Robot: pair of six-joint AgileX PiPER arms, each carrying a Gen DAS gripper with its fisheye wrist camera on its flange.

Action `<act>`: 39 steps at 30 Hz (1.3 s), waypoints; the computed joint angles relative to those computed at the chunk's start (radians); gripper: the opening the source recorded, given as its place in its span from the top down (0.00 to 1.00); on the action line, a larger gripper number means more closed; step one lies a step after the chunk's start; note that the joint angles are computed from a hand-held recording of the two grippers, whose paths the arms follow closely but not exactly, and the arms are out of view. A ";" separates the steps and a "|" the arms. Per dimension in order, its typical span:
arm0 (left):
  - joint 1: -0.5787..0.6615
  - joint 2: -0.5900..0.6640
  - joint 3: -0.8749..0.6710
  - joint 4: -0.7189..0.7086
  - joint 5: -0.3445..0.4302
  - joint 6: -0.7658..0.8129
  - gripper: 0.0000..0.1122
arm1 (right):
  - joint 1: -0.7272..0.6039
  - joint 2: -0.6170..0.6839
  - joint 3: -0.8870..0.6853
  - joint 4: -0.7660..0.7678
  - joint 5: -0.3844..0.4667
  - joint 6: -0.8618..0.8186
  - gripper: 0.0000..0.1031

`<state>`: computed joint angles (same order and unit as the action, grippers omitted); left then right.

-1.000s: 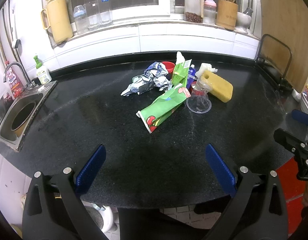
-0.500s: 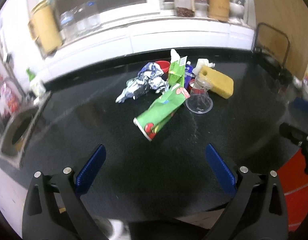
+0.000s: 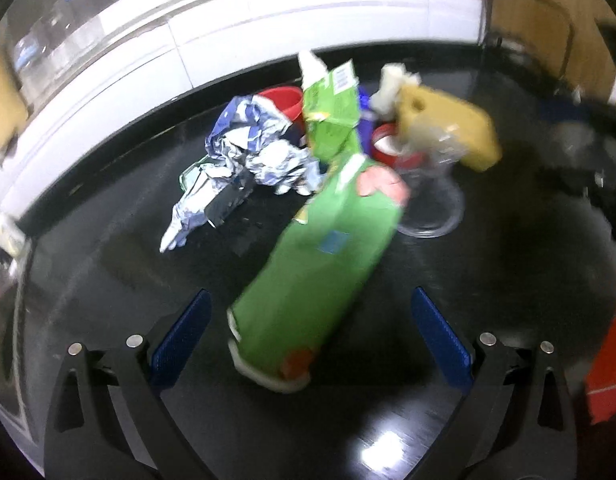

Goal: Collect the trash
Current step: 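Grasp the green juice carton with the left tool while the right grasps the yellow sponge, then carry carton and sponge to the black bin and open both tools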

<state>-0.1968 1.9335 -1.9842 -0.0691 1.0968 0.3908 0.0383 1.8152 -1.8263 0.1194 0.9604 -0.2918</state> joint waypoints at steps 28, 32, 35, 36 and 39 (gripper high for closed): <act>-0.008 -0.086 0.029 0.025 0.000 -0.132 0.57 | -0.001 0.076 -0.157 -0.006 0.088 0.021 0.51; 0.011 -0.205 0.125 0.014 -0.002 -0.133 0.57 | 0.039 -0.042 -0.071 -0.031 0.092 0.065 0.51; 0.044 -0.276 0.189 -0.003 -0.009 -0.128 0.57 | 0.083 -0.115 -0.033 -0.050 0.100 0.099 0.50; 0.059 -0.305 0.214 -0.013 -0.008 -0.126 0.57 | 0.109 -0.135 -0.029 -0.060 0.105 0.117 0.50; 0.124 -0.392 0.287 -0.038 -0.014 -0.111 0.57 | 0.194 -0.165 -0.047 -0.093 0.130 0.168 0.50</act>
<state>-0.0731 1.5417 -1.6974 -0.1070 1.0829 0.2795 0.2326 1.6503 -1.8729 0.0262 1.0900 -0.1237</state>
